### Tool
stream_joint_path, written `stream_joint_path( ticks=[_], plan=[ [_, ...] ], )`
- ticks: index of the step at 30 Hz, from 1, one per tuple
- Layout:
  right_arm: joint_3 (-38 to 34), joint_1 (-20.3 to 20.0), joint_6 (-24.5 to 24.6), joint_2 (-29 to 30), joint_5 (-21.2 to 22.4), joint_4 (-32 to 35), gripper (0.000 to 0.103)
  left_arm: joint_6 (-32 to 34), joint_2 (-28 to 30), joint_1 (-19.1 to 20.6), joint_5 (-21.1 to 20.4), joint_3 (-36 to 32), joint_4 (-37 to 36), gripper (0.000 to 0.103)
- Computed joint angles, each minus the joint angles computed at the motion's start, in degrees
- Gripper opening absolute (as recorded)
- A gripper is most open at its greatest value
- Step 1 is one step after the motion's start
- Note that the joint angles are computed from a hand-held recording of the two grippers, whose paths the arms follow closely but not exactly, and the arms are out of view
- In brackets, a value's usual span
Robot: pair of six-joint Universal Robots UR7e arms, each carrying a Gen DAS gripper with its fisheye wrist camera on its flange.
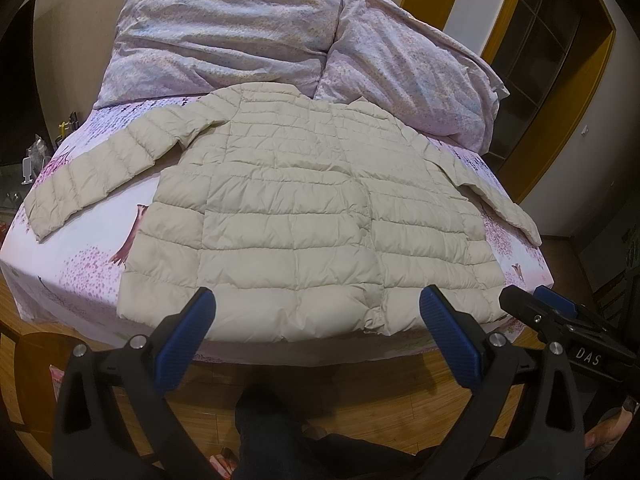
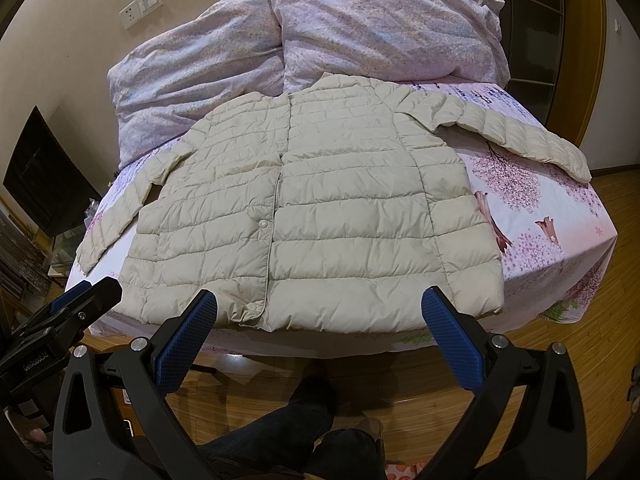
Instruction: Fold large clothes
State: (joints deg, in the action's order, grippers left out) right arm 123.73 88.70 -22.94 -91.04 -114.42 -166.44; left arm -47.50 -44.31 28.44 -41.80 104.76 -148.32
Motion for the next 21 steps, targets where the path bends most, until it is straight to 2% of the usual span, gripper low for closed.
stream_joint_path(
  ticks=[18, 21],
  plan=[
    [-0.76, 0.18, 0.54, 0.36, 0.17, 0.78, 0.102, -0.11, 0.01, 0.05, -0.07, -0.13, 0.29, 0.101],
    [-0.82, -0.73, 0.15, 0.54, 1.02, 0.67, 0.102, -0.40, -0.09, 0.04, -0.06, -0.12, 0.68, 0.101]
  ],
)
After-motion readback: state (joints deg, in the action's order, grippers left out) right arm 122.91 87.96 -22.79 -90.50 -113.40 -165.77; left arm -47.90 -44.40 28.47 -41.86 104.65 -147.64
